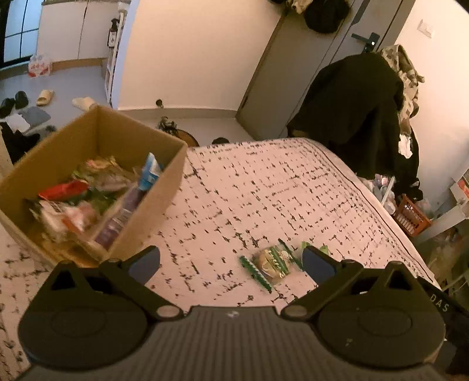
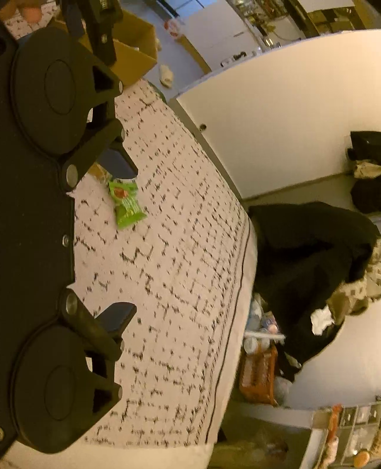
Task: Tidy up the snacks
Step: 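Move both open tools back toward the green packets on the bed, then grasp the green printed bun packet with the left tool while the right tool grasps the green candy packet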
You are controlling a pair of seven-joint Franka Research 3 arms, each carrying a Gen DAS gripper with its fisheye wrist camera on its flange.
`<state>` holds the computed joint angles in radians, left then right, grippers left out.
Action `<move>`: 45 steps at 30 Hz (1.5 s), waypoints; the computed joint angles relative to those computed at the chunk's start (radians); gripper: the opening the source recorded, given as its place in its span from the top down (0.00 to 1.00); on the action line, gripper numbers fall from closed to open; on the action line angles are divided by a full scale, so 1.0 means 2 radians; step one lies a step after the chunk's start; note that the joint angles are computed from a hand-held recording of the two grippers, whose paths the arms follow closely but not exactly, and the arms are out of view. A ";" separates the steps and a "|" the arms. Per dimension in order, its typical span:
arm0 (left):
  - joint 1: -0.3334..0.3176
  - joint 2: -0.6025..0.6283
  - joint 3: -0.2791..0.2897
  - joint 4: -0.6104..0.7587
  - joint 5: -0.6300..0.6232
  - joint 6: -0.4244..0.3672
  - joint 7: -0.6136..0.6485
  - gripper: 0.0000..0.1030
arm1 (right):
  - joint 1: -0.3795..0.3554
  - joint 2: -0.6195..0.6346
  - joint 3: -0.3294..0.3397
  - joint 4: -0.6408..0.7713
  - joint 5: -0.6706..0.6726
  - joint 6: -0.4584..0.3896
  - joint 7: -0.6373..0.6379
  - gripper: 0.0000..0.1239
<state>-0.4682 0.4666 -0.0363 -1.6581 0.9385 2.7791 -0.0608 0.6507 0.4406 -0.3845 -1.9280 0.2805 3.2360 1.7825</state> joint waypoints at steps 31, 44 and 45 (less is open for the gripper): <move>-0.030 0.238 -0.003 0.290 -0.207 -0.098 0.333 0.01 | -0.147 0.076 0.149 0.109 -0.022 -0.069 -0.010 0.29; -0.041 0.275 0.034 0.339 -0.187 -0.084 0.302 0.24 | -0.122 0.107 0.116 0.150 -0.043 -0.094 0.030 0.29; -0.040 0.272 0.034 0.335 -0.184 -0.081 0.300 0.34 | -0.119 0.110 0.112 0.153 -0.048 -0.095 0.032 0.29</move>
<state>-0.5491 1.0110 0.0323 -0.9886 0.5698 2.6178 0.5401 0.4122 0.6607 -0.1599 -1.6218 0.1838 3.0460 1.8469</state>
